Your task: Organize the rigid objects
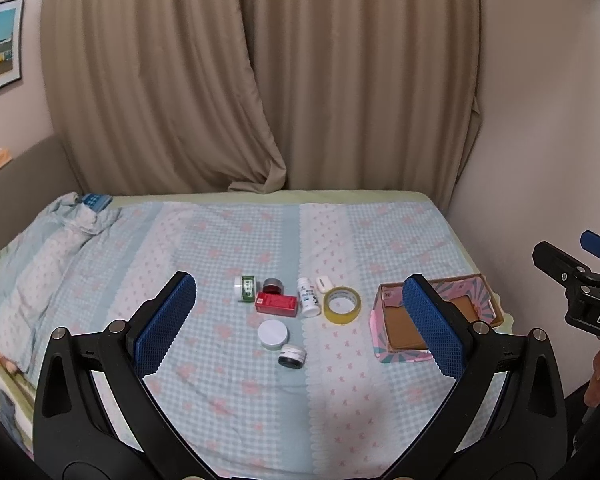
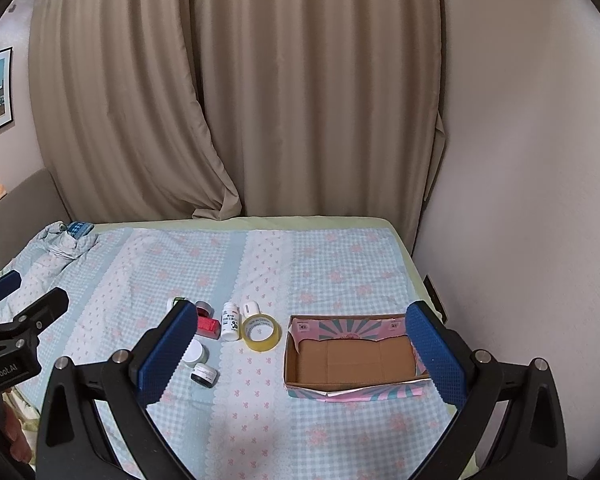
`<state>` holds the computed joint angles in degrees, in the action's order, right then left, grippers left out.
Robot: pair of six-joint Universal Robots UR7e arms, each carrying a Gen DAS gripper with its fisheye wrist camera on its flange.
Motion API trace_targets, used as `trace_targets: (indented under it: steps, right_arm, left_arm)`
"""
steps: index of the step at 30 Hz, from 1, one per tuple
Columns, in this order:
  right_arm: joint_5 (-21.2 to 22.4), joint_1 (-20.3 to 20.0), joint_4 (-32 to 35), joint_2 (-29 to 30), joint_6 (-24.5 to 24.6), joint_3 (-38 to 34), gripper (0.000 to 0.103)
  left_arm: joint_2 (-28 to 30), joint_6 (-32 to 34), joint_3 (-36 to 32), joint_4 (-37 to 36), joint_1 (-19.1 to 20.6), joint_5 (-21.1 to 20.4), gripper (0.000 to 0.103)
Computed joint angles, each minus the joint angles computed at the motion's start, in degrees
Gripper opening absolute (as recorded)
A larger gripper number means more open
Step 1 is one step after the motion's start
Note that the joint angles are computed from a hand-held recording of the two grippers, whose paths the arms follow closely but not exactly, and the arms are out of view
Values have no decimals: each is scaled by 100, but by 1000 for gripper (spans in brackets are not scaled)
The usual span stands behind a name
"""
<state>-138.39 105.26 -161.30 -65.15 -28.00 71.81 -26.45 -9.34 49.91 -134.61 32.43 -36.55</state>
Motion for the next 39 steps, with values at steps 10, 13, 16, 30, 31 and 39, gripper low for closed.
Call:
trace_targets:
  steps: [10,13,16,30,31,39]
  right_arm:
    - [151,-51,-52,-40,-10,95,103]
    - [208,-68,-101,-75,-19,178,103]
    - [231,-77,-94,-62,-28,164,103]
    - [209,-82,-137,-53,-9,203,103]
    - [222,-89,-152,-74,6,233,103]
    - [246,-106,-132,-100,6,252,103]
  left_arm:
    - [-47,-100,104,-17,1,63,102]
    - [-57,-94,133,-45,7,88,102]
    - [-50,-118,150,-34,11,98,102]
    - [-45,-150,119,18,52,48,102]
    - [-46,-154,121,21,53,48,102]
    - [-49,-140,163,-34,49,50,102]
